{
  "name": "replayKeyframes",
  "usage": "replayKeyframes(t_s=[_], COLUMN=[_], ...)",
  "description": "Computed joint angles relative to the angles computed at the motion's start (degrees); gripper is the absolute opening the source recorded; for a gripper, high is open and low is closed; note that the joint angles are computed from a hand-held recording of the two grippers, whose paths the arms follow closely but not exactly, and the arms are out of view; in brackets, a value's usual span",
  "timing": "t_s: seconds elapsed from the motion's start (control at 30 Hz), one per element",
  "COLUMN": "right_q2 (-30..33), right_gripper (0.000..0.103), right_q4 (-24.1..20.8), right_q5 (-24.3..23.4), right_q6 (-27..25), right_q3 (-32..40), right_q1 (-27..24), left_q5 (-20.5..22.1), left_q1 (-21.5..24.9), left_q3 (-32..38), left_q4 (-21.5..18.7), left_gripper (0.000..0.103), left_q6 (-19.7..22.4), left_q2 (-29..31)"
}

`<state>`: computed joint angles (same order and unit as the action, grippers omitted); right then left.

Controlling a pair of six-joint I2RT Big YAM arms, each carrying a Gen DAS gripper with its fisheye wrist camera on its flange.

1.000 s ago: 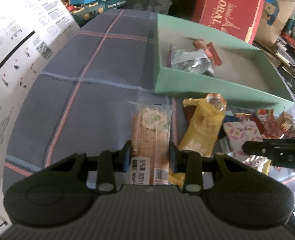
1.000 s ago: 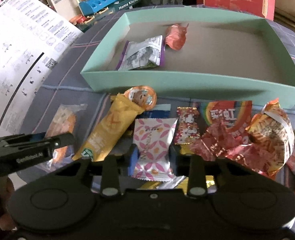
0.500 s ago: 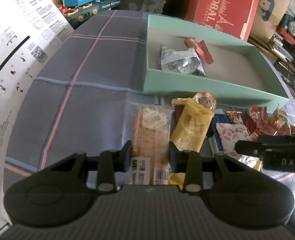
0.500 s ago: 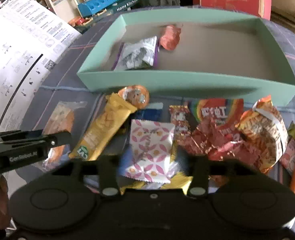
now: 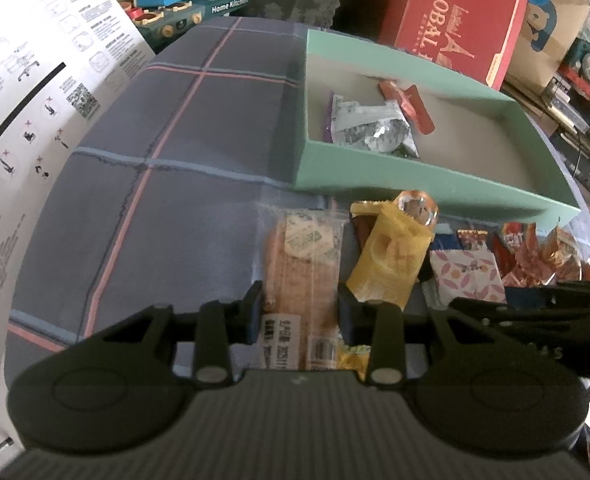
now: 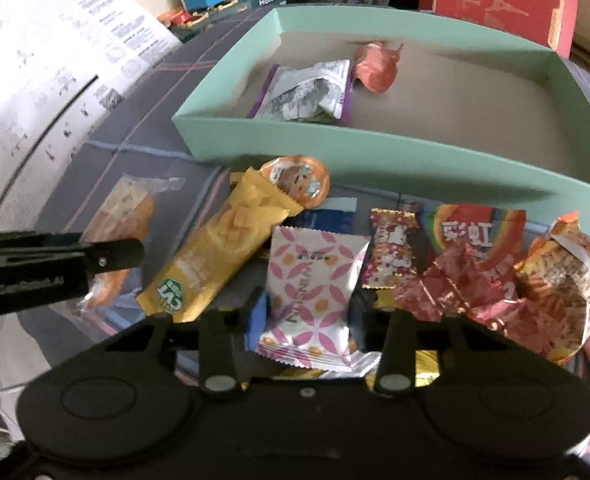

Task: Organize snacks
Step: 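Grasp a clear wafer bar with the left tool while the right grasps a pink-patterned packet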

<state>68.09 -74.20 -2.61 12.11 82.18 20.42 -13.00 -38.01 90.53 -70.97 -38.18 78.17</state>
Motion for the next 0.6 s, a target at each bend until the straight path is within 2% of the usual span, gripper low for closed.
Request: replayKeyframes(t_s=[0.07, 0.23, 0.27, 0.3, 0.37, 0.5, 0.6], right_q2=[-0.42, 0.0, -0.03, -0.06, -0.71, -0.68, 0.88], right_gripper=[0.033, 0.033, 0.039, 0.054, 0.077, 0.077, 0.078], right_q4=[-0.29, -1.63, -1.79, -1.84, -0.92, -0.6, -1.35], right_q5=[-0.43, 0.44, 1.34, 2.42, 4.44, 4.8, 7.86], right_q6=[-0.15, -1.84, -1.43, -1.14, -0.56, -0.77, -2.35], right_q3=[0.23, 0.68, 0.8, 0.88, 0.61, 0.98, 1.18], right_q1=[-0.65, -0.7, -0.38, -0.03, 0.57, 1.85, 3.76], left_q5=[-0.01, -0.59, -0.52, -0.49, -0.35, 0.33, 1.14], left_q1=[0.0, -0.53, -0.59, -0.57, -0.44, 0.12, 0.67], left_q3=[0.42, 1.59, 1.65, 1.61, 1.38, 0.3, -0.48], left_q4=[0.24, 0.32, 0.28, 0.26, 0.3, 1.08, 1.63], left_gripper=[0.036, 0.036, 0.036, 0.036, 0.036, 0.036, 0.036], left_q6=[0.43, 1.36, 1.24, 1.18, 0.87, 0.15, -0.13], left_q2=[0.06, 0.79, 0.83, 0.84, 0.72, 0.1, -0.34])
